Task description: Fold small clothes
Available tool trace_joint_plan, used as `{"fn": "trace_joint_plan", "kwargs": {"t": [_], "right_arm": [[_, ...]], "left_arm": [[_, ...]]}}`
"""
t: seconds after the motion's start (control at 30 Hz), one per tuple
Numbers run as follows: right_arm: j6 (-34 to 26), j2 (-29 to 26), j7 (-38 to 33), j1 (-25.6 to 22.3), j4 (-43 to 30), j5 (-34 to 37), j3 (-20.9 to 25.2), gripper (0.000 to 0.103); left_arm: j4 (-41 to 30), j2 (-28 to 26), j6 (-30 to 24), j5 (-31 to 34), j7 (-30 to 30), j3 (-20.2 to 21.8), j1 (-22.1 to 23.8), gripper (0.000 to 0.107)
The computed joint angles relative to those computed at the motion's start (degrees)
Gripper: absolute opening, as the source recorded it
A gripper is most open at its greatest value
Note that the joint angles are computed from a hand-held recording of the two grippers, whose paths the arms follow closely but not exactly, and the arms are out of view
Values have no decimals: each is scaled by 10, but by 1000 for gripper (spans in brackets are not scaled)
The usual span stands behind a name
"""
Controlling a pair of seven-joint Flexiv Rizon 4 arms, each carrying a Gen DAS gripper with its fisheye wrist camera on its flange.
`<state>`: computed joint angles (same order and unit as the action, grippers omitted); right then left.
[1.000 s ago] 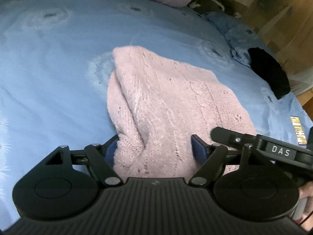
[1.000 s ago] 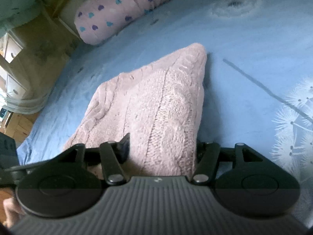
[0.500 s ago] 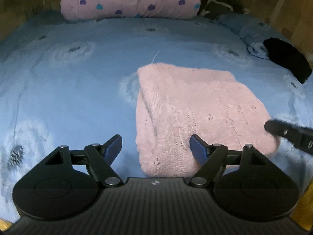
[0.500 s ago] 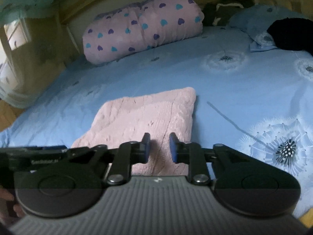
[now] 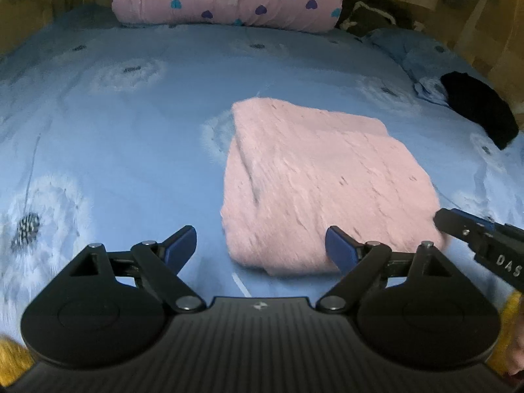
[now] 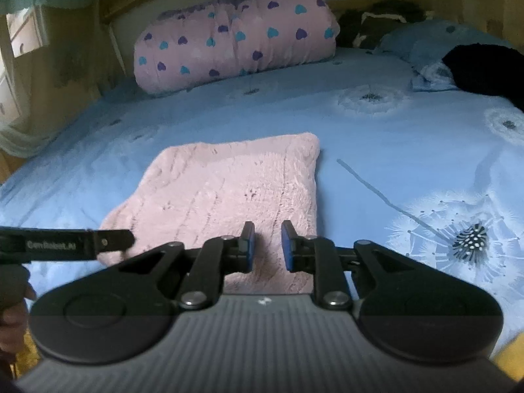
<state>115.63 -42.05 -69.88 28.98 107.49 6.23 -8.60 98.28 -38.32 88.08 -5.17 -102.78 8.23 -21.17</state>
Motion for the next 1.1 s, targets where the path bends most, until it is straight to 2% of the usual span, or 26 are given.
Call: {"fn": "trace_joint_plan", "kwargs": {"t": [0.03,0.1,0.13,0.17,0.2,0.3,0.43,0.63,0.73,0.8,0.97,1.1], "right_arm": [[3,5,-4,6,7,3,-4,22],[11,14,-15,17,22,9,-11,34],[15,18,-21,19,29,9,-9,49],[23,21,-26,22,36,13,-9,60],[31,23,-33,29,43,20,-11,62],[37,29,-58,52,57,41,-23,63],[17,35,-78,82,67,69,-46,67],[0,29,-80,104,71,87,-66,68],[-6,22,-75,120,70,94,-82,77],[-9,17,-71,128,69,97,-91,77],[-25,9,-52,118,65,85,-87,77],[-42,2,-29,112,62,70,-85,76]], "left_arm": [[8,6,1,-1,1,-8,3,91],[19,14,3,1,-8,1,-10,95],[21,15,2,4,-17,15,-23,97],[22,17,-4,8,-25,30,-38,99],[21,17,-8,14,-36,46,-53,99],[16,14,-22,33,-73,86,-88,100],[8,8,-44,59,-119,111,-110,102],[-8,-1,-66,103,-153,106,-107,103],[-22,-8,-84,127,-171,113,-112,103],[-29,-12,-94,135,-177,102,-103,103],[-38,-19,-113,148,-183,77,-81,103],[-46,-25,-113,164,-196,78,-79,103]]}}
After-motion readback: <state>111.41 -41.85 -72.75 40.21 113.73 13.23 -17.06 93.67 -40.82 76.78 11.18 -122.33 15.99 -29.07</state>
